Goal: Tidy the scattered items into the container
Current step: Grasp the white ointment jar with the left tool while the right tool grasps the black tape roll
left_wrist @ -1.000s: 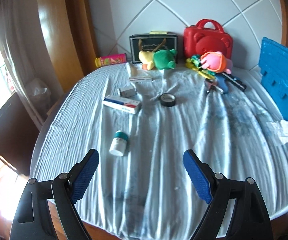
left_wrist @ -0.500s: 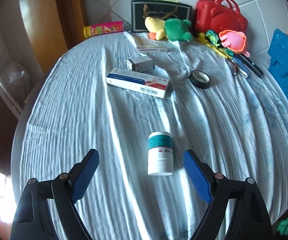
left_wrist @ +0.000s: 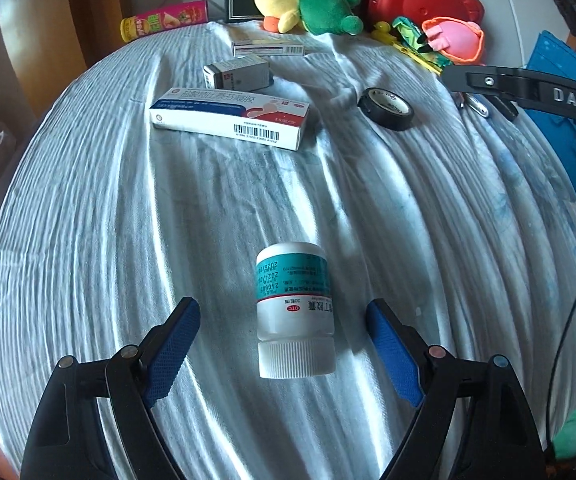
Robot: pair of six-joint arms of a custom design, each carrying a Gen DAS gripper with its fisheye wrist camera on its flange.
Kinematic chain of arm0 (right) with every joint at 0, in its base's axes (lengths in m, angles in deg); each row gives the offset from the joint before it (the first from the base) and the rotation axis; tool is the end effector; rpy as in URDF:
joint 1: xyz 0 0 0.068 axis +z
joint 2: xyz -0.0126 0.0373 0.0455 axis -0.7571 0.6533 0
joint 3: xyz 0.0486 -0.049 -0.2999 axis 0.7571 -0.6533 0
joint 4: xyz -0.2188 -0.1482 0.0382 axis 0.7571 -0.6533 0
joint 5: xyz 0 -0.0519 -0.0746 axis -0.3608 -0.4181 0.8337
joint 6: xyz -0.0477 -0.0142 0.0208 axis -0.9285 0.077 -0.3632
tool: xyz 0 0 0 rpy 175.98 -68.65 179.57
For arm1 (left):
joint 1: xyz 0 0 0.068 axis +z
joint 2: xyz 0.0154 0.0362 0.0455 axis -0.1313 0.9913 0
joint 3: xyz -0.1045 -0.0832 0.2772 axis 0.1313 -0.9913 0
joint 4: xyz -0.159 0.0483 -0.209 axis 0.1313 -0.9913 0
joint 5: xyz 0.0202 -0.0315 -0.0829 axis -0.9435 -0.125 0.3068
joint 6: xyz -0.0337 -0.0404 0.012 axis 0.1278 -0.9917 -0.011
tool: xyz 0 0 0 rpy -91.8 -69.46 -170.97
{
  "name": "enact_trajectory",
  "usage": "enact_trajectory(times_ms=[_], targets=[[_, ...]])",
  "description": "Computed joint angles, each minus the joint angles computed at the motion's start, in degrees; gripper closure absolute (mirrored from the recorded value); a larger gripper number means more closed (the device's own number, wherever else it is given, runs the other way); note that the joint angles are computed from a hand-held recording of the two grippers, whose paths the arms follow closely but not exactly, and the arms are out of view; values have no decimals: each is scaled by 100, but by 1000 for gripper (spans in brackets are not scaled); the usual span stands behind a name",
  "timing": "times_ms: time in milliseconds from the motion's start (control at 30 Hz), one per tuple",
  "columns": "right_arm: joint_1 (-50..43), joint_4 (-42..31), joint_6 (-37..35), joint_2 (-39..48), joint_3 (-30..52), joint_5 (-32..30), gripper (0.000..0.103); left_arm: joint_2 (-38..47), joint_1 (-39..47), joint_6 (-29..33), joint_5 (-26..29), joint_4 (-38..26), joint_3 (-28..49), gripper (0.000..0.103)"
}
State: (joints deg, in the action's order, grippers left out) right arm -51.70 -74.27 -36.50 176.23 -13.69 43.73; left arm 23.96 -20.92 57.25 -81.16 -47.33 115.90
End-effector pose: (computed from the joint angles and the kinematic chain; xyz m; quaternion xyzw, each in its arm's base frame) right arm 0.3196 -0.0107 0.2469 -0.0894 0.9366 0.0009 0.3388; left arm 0.2821 -0.0723 0.1716 0.1766 0.9543 -0.0848 0.2255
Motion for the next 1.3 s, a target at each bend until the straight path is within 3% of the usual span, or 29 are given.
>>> enact_trajectory(times_ms=[233, 500, 600, 667, 767, 867, 933, 1300], targets=[[156, -122, -425, 1763, 1216, 3, 28, 106, 148, 151, 233, -51, 105, 17], [148, -352, -332, 2509, 1726, 24, 28, 174, 294, 329, 420, -149, 208, 17], [17, -443, -160, 2618, 1799, -158, 34, 204, 354, 348, 487, -191, 254, 17], [-23, -517, -75, 2604, 1833, -187, 46, 203, 377, 352, 538, -212, 265, 17], [-23, -580, -37, 2558, 1838, -151, 47, 194, 391, 382, 615, -273, 294, 31], [-15, -447, -5, 2395, 1665, -100, 47, 175, 362, 458, 545, -289, 289, 34], [-7, -378, 5, 2322, 1582, -56, 47, 149, 420, 476, 544, -348, 305, 46], [27, -227, -94, 2178, 1397, 35, 47, 193, 602, 397, 647, -555, 503, 46]])
